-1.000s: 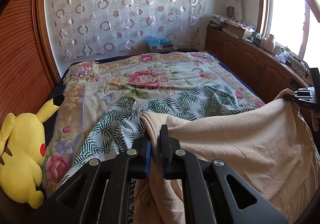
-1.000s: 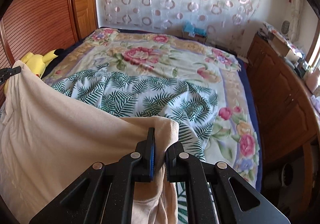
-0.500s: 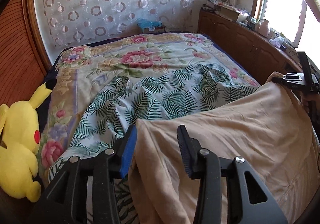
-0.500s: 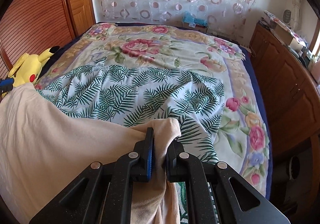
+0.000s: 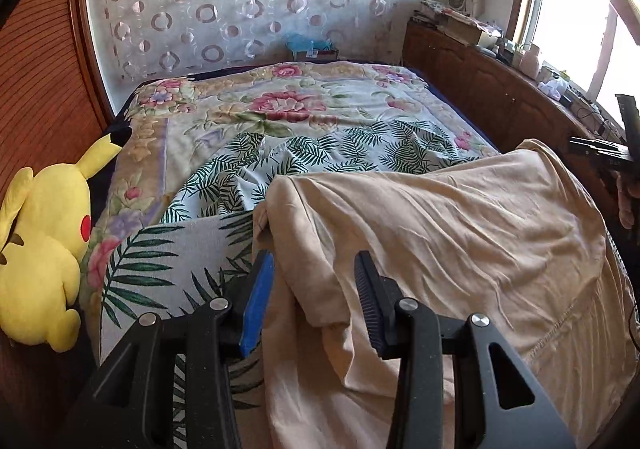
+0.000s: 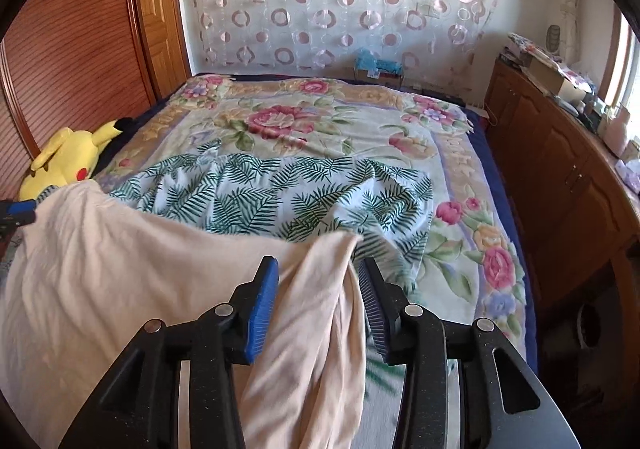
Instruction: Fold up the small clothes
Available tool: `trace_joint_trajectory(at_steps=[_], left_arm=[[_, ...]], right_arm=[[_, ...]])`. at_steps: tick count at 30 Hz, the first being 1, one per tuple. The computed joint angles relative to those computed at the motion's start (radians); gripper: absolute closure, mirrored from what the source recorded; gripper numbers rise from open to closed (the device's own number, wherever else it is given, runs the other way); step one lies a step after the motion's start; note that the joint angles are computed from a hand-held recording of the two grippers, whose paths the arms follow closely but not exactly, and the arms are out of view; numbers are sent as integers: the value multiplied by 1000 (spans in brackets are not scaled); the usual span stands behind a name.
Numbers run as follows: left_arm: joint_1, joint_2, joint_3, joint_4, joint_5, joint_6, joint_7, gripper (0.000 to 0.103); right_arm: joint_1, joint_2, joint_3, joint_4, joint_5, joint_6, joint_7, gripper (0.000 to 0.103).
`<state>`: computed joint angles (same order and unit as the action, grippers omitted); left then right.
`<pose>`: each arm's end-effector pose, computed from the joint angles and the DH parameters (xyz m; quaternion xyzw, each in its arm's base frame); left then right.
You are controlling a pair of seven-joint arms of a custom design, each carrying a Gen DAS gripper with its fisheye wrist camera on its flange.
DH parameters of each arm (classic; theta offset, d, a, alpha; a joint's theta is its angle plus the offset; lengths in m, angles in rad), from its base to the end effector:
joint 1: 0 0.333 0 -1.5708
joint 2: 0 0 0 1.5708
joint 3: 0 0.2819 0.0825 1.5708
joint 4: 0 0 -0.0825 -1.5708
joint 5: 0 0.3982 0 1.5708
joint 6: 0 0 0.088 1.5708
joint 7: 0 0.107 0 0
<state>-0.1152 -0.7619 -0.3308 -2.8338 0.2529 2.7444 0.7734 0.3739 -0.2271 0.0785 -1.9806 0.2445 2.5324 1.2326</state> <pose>0.3555 -0.1679 0.4293 -0.7116 0.6059 -0.2563 0.2468 0.5044 0.2466 0.6200 -0.8259 0.4084 -0.1809 0.3441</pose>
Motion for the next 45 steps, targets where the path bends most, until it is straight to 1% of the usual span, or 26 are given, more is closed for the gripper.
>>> trace_joint_trajectory(at_steps=[4, 7, 9, 12, 15, 17, 18, 19, 21, 23, 26, 29, 30, 31, 32, 33, 34, 35, 36, 38, 39, 42, 44, 45], left_arm=[[-6, 14, -3, -4, -2, 3, -4, 60], [-22, 31, 5, 2, -8, -3, 5, 60], [-28, 39, 9, 3, -11, -3, 14, 60], [-31, 64, 8, 17, -14, -28, 21, 60], [-20, 66, -12, 22, 9, -36, 11, 59], [-16, 66, -19, 21, 21, -31, 0, 59], [-12, 65, -23, 16, 28, -20, -7, 56], [-10, 64, -27, 11, 34, -7, -14, 54], [-1, 59, -40, 7, 50, -2, -29, 54], [-5, 61, -36, 8, 53, -1, -33, 54], [-8, 62, -32, 9, 55, 0, -37, 53], [-7, 59, -32, 8, 58, -3, -43, 54], [-8, 57, -30, 6, 58, 2, -44, 57], [-15, 51, -22, -3, 54, 11, -41, 64], [-20, 47, -16, -8, 50, 19, -38, 67], [-20, 39, -15, -16, 47, 28, -41, 72], [-24, 30, -10, -23, 42, 38, -38, 77], [-28, 19, -5, -31, 37, 48, -34, 81], [-26, 5, -7, -36, 34, 54, -34, 84], [-23, -8, -11, -32, 31, 46, -27, 87], [-23, -3, -8, -23, 28, 38, -17, 87], [-30, 25, 9, 4, 11, 4, 13, 87], [-37, 37, 17, 11, 1, -4, 28, 96], [-33, 32, 10, 10, 1, -5, 23, 97]], right_arm=[[4, -148, -23, -159, 37, -39, -10, 60], [1, -240, -32, -237, 27, -81, -8, 60], [8, -294, -46, -279, 43, -104, -10, 60], [17, -355, -59, -326, 62, -124, -10, 60], [37, -354, -66, -325, 85, -134, -27, 60], [51, -352, -68, -336, 102, -111, -48, 60], [53, -342, -65, -331, 102, -110, -53, 60], [47, -330, -57, -324, 92, -108, -46, 60], [38, -319, -47, -322, 79, -93, -35, 60], [40, -290, -42, -303, 73, -90, -34, 60], [20, -270, -22, -288, 25, -91, -10, 60], [17, -256, -19, -276, 8, -99, 5, 60], [19, -255, -21, -275, 7, -99, 2, 60], [19, -254, -20, -275, 2, -97, 1, 60], [19, -253, -19, -273, -4, -98, 0, 60], [18, -254, -14, -273, -13, -96, 2, 65], [16, -256, -7, -275, -28, -89, 2, 78], [23, -260, -9, -273, -30, -91, -11, 85], [37, -261, -18, -271, -19, -95, -34, 95], [45, -265, -19, -276, -16, -78, -58, 96], [52, -267, -22, -277, -6, -74, -68, 98], [68, -269, -35, -276, 27, -54, -97, 99], [76, -273, -44, -276, 49, -41, -117, 99], [78, -274, -46, -276, 57, -36, -123, 99]])
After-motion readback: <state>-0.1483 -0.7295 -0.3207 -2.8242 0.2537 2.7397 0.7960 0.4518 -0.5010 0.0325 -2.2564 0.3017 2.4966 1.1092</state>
